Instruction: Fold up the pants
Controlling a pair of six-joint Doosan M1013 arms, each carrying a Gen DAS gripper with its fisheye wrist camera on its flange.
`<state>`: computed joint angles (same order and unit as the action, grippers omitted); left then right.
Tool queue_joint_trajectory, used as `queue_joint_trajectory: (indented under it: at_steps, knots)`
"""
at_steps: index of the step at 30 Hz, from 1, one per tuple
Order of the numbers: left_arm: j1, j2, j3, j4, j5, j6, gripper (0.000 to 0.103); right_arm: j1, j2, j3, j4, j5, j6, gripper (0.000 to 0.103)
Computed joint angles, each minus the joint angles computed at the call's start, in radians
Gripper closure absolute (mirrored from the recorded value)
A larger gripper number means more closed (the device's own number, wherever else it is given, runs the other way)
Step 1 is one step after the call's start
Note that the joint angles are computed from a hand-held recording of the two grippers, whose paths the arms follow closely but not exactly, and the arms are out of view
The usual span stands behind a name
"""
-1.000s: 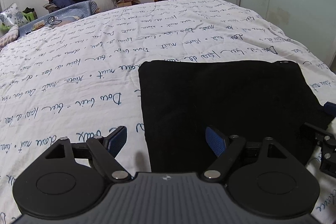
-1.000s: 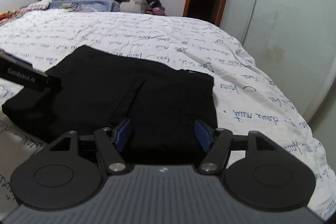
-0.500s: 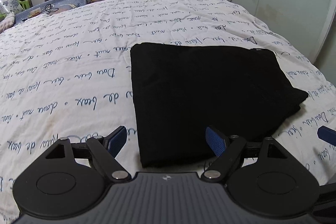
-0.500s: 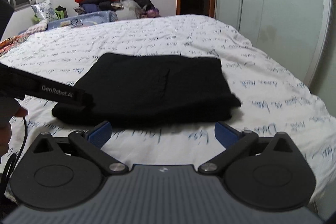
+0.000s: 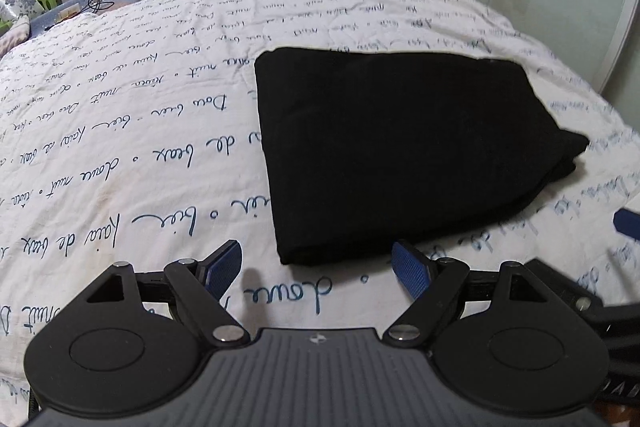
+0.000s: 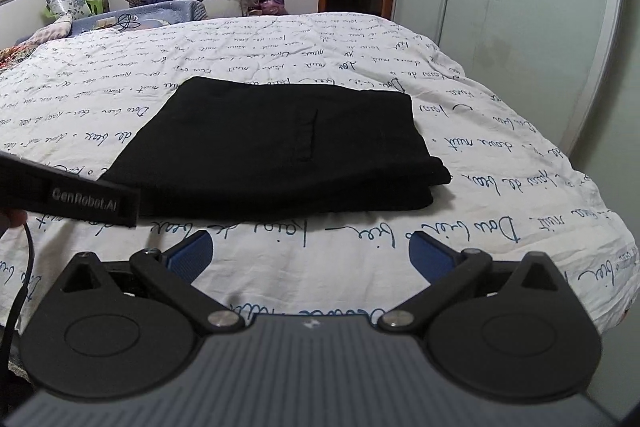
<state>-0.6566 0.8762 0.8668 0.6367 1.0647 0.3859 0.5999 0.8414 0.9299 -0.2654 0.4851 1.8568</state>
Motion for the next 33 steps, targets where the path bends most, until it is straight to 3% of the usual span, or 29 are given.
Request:
queue_joint_trajectory:
  at_steps: [5,15,21,33]
  knots:
    - [-0.002,0.0,0.004,0.007,0.007,-0.011,0.021,-0.003,0.018,-0.044,0.034,0.072,-0.027,0.0]
    - [-0.005,0.002,0.004,0.025,0.02,-0.042,0.021,-0.003,0.015,-0.035,0.018,0.057,-0.035,0.0]
    - [-0.015,0.02,-0.027,0.057,0.073,-0.025,0.021,-0.006,0.015,-0.034,0.032,0.053,-0.048,0.0]
    - [-0.014,0.015,-0.018,0.049,0.06,-0.039,0.021,-0.008,0.017,-0.035,0.047,0.051,-0.06,0.0]
